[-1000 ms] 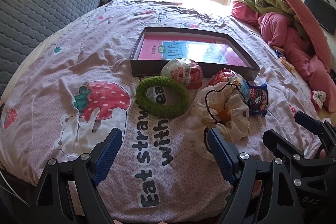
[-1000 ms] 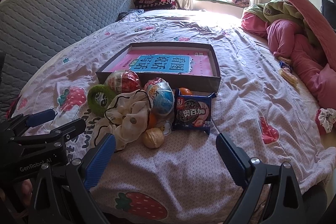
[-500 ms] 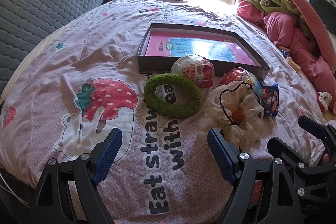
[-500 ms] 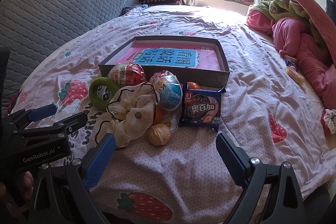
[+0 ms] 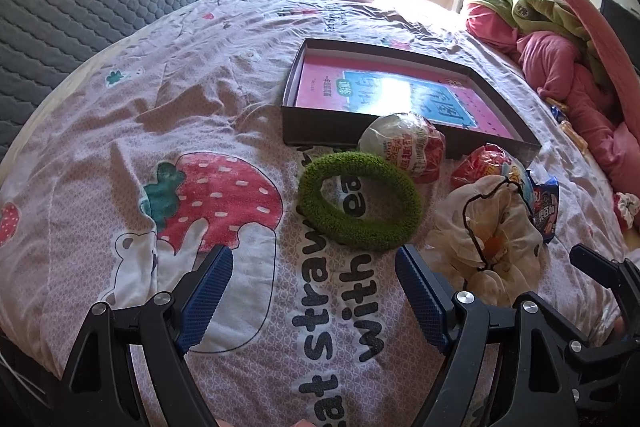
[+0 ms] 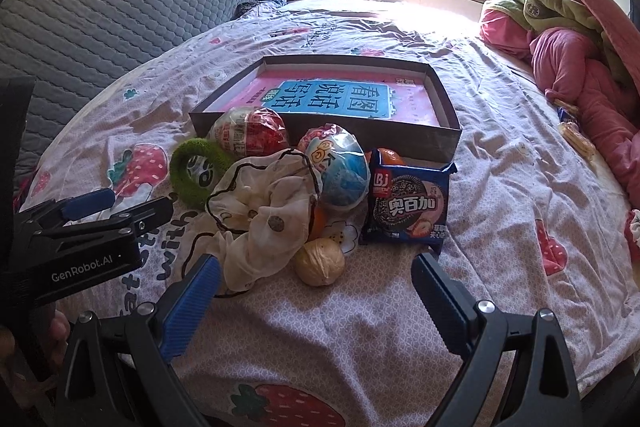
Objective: Organize objects
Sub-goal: 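Move left gripper to the green fuzzy ring while right gripper approaches the cream lace scrunchie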
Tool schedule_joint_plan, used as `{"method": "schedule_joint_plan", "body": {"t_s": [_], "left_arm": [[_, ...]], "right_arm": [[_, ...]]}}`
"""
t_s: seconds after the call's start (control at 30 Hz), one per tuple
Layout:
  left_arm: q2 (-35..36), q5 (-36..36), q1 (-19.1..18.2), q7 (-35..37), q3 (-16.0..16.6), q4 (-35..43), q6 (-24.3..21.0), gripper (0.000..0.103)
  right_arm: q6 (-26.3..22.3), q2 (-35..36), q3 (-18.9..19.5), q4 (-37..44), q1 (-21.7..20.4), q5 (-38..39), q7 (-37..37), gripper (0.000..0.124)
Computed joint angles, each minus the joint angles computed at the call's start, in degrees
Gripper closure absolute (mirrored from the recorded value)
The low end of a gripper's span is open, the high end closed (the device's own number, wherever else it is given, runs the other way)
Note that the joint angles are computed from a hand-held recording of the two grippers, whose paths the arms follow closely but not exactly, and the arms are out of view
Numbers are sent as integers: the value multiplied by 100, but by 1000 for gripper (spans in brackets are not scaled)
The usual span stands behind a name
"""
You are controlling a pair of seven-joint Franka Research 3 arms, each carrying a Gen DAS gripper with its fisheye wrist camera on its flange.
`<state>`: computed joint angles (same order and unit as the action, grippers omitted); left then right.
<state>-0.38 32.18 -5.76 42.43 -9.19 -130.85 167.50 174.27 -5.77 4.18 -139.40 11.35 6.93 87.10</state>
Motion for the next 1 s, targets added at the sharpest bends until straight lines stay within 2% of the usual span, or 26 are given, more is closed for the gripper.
{"method": "schedule_joint_plan", "body": {"t_s": [0.2,0.47,0.53,0.6,0.83,1.0], "left_arm": [[277,86,15,30,73,282,-1,19],[631,42,-6,266,168,641,-83,19],[716,4,-7,341,191,729,-70,19],[804,-67,-8,437,198,821,-77,19],[1044,-364,-14,800,211,1046,-29,19],[1156,-477,-38,957,219,1142,10,19]], "right_arm": [[-68,194,63,211,-85,-472,372,31],[-174,338,-39,374,27,-514,407,41],[-143,352,-42,384,32,-627,458,45],[-98,370,-53,397,69,-577,359,54],[-181,454,-58,491,168,-516,96,65],[-175,524,-72,533,200,-688,171,80]]}}
